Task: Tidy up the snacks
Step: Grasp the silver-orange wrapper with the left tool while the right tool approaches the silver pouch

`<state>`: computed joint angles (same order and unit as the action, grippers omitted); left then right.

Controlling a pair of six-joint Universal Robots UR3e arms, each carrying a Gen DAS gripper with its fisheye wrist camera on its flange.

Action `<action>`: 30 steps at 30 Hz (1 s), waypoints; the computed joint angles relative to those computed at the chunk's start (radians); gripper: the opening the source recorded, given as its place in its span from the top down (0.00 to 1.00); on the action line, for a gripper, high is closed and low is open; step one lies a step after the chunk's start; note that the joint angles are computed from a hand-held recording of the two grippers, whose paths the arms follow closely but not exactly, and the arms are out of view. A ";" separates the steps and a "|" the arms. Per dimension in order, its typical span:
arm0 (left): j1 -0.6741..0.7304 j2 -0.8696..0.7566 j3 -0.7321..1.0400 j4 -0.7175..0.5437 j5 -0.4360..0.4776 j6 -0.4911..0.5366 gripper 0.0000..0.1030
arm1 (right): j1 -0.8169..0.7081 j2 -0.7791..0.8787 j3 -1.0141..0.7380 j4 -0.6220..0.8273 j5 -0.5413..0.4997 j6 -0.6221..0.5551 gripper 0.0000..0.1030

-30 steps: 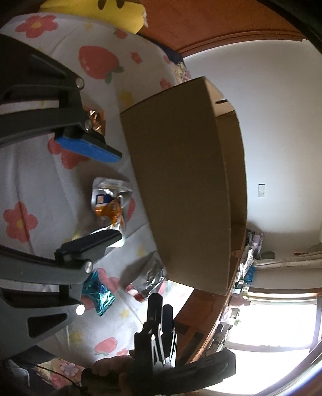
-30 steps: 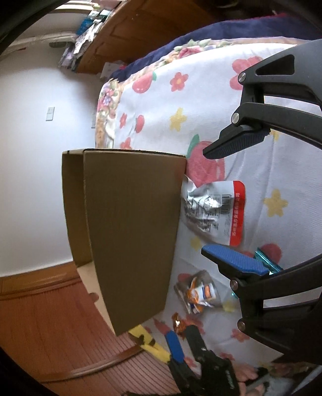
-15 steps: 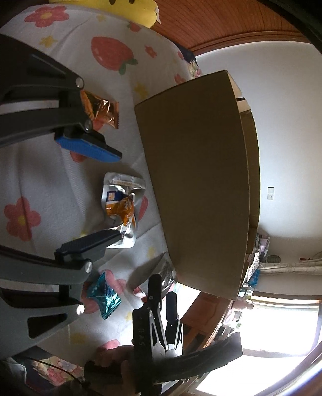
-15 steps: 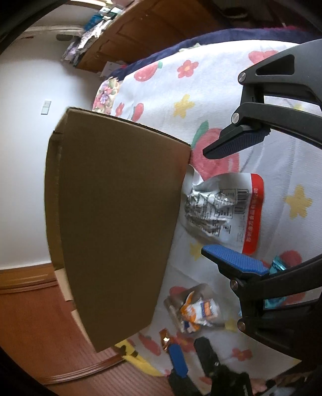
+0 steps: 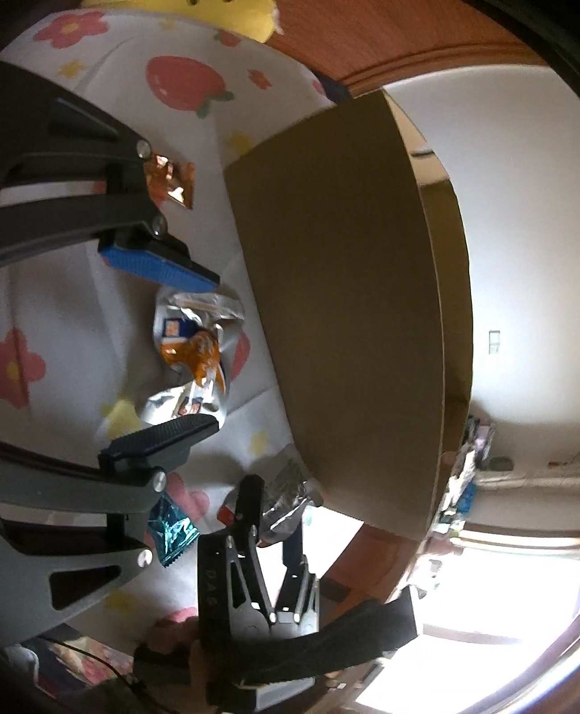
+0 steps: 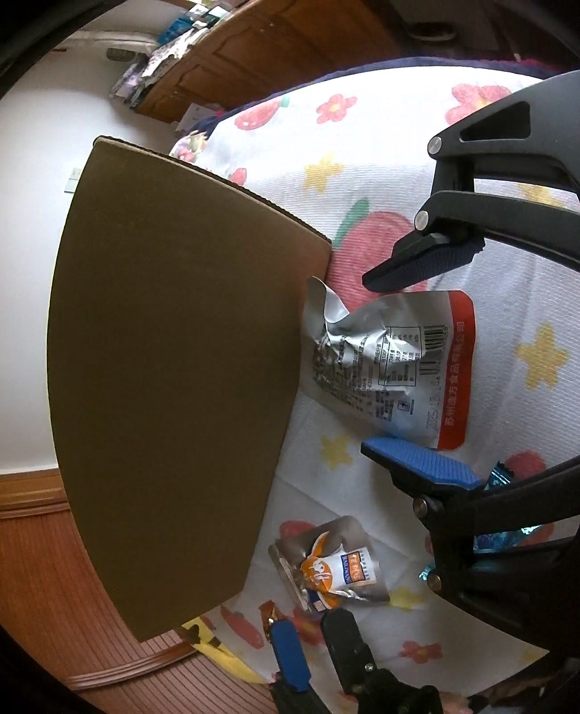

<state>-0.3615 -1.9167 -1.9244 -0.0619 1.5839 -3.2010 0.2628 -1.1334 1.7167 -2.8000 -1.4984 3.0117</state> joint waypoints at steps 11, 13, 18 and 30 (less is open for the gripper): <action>-0.027 -0.116 0.202 -0.199 0.036 0.062 0.40 | 0.028 0.029 -0.029 -0.007 -0.034 0.028 0.35; -0.037 -0.131 0.216 -0.199 0.055 0.071 0.33 | 0.026 0.029 -0.028 -0.007 -0.032 0.027 0.35; -0.029 -0.142 0.236 -0.235 0.022 0.087 0.27 | 0.027 0.030 -0.032 -0.004 -0.032 0.028 0.35; 0.013 -0.152 0.250 -0.259 -0.032 0.063 0.19 | 0.027 0.030 -0.031 -0.005 -0.031 0.029 0.35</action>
